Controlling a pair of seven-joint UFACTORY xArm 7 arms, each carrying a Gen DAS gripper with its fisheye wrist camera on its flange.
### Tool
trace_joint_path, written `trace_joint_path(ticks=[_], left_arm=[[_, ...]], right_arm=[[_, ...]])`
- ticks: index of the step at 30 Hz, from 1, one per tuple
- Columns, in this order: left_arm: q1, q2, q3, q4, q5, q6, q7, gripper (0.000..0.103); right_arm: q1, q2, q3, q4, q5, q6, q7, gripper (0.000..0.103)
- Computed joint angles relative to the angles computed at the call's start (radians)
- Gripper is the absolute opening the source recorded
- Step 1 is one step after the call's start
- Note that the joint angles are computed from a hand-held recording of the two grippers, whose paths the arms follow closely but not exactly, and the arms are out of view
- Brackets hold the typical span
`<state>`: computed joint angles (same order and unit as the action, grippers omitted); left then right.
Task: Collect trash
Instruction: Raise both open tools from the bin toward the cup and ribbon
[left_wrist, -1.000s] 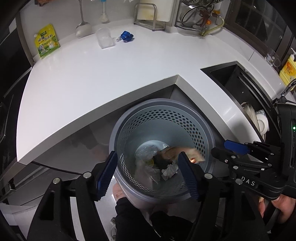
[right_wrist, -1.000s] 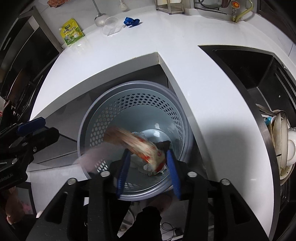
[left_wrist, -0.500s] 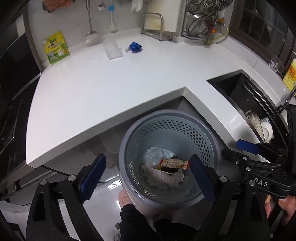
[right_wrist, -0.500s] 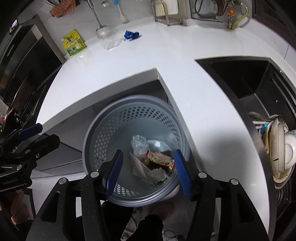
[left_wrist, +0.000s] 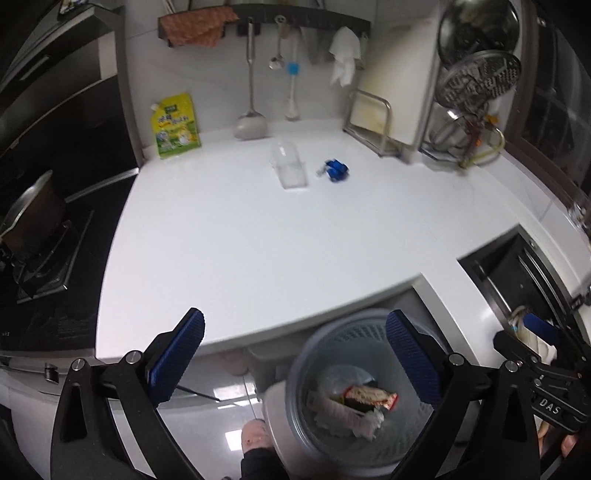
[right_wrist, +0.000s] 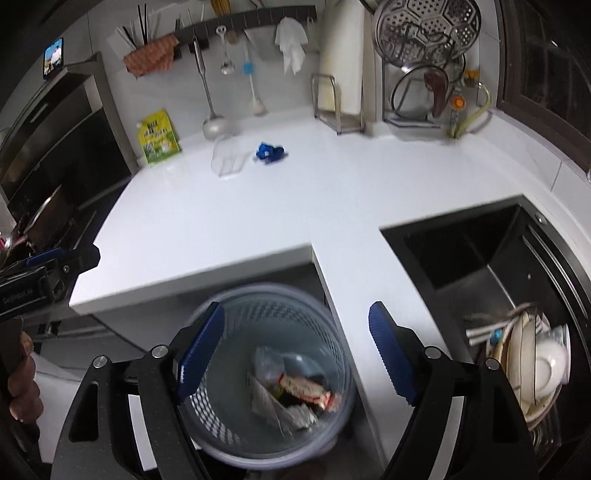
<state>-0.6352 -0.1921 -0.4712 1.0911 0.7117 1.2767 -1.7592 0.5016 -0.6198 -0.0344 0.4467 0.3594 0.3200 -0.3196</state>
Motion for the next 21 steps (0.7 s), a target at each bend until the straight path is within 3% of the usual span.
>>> trace_joint_path(ticks=[10,17,21], left_arm=[[0.115,-0.029,0.058,-0.008,0.095,-0.027,0.027,0.097],[0.197,0.028,0.131,-0.004,0.157,-0.143,0.045,0.097],[0.23,0.072,0.176,0.003,0.181,-0.208,0.075,0.097]], right_arm=[[0.004,0.271,0.056,0.204,-0.016,-0.151,0.047,0.078],[-0.031,0.538,0.107,0.431,0.004,-0.194,0.074,0.08],[-0.084,0.695,0.164,0.581,-0.085,-0.194,0.159,0.08]])
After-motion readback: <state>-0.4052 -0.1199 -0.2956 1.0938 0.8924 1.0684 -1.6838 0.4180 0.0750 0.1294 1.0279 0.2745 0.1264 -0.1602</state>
